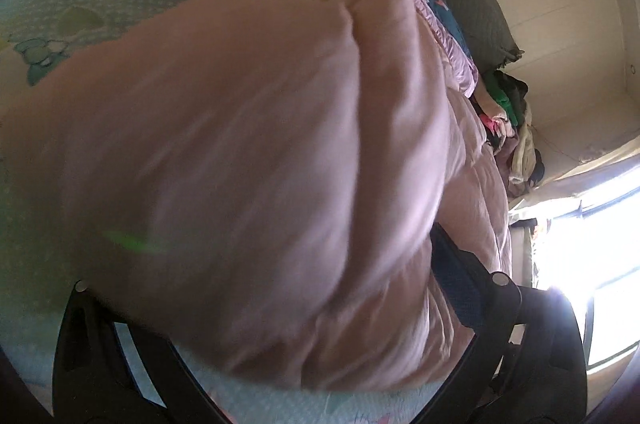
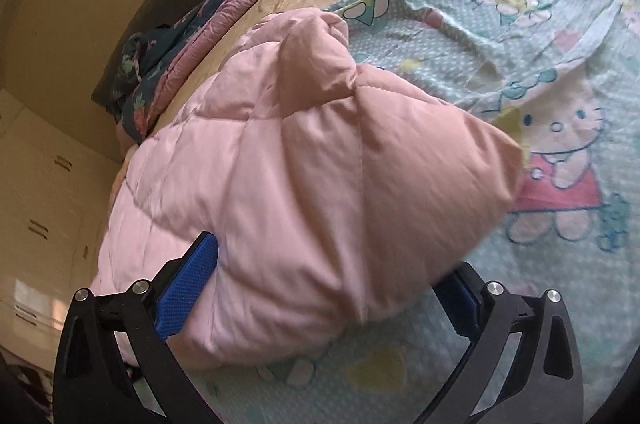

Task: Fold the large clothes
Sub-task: 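Grasp the folded jacket edge with both tools and lift it over, then fold the held jacket half over onto the rest with both tools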

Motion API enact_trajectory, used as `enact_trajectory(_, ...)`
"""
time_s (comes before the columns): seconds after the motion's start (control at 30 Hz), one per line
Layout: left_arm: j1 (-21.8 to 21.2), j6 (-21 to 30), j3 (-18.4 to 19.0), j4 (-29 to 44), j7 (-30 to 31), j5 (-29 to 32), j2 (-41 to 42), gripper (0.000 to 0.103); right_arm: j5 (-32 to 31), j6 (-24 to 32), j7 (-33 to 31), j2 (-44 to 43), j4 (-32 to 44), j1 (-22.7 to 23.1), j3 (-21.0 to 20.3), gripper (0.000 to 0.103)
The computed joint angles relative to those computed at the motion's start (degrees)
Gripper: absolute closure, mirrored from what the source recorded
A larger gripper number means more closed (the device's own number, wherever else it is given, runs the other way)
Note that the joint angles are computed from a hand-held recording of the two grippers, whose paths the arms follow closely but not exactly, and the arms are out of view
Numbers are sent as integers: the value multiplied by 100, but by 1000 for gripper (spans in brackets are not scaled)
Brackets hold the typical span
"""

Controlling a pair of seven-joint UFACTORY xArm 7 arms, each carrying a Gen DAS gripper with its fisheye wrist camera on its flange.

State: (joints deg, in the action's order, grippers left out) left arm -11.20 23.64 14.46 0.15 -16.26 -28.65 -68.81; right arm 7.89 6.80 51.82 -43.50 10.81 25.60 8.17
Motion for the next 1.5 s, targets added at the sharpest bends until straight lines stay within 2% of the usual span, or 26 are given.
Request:
enact_trajectory(0.17, -273, -478, -2, 8, 23, -41, 242, 8, 132, -990, -189, 598, -64, 375, -527, 4)
enact_trajectory(0.3, -478, -814, -27, 0, -39, -5, 402, 8, 54, -1400, -219, 862, -39, 352, -539, 5)
enact_trajectory(0.43, -548, -1017, -247, -3, -287, 135, 471, 12, -79, -1650, -288, 953, -54, 547, -770, 19)
enact_trajectory(0.53, -497, -1034, -485, -27, -488, 342, 382, 22, -196, -1675, -356, 970, -8, 593, -817, 30)
enact_trajectory(0.6, -425, -948, -702, -17, -634, 532, 262, 31, -275, -1614, -426, 943, 42, 491, -691, 36)
enact_trajectory(0.73, -383, -795, -981, 136, -793, 909, 238, 43, -334, -1446, -501, 925, 169, 276, -431, 46)
enact_trajectory(0.8, -337, -712, -982, 227, -768, 1070, 257, 49, -356, -1327, -541, 866, 207, 183, -306, 49)
enact_trajectory(0.9, -212, -513, -1475, 375, -979, 1226, 233, 57, -400, -1142, -628, 819, 296, 58, -157, 54)
enact_trajectory(0.97, -302, -700, -1769, 532, -1342, 1434, 556, 60, -425, -998, -683, 753, 331, -20, -60, 57)
enact_trajectory(1.0, -325, -671, -1801, 568, -1451, 1588, 559, 61, -447, -922, -708, 743, 374, -77, 11, 58)
enact_trajectory(1.03, -317, -881, -1776, 586, -1414, 1582, 803, 62, -471, -849, -729, 727, 413, -142, 91, 59)
enact_trajectory(1.13, -326, -1097, -1542, 794, -1276, 1822, 1228, 64, -548, -629, -804, 671, 510, -276, 257, 62)
enact_trajectory(1.2, -274, -1037, -1580, 812, -1269, 1853, 1155, 65, -602, -546, -900, 586, 506, -295, 280, 63)
enact_trajectory(1.3, -208, -765, -1605, 700, -1106, 2006, 723, 66, -709, -316, -975, 502, 618, -433, 458, 65)
enact_trajectory(1.33, -118, -487, -1578, 601, -1162, 2068, 363, 67, -733, -259, -982, 470, 643, -463, 504, 66)
enact_trajectory(1.5, -64, -151, -1667, 635, -1140, 2148, 16, 68, -961, 94, -1036, 109, 746, -621, 806, 69)
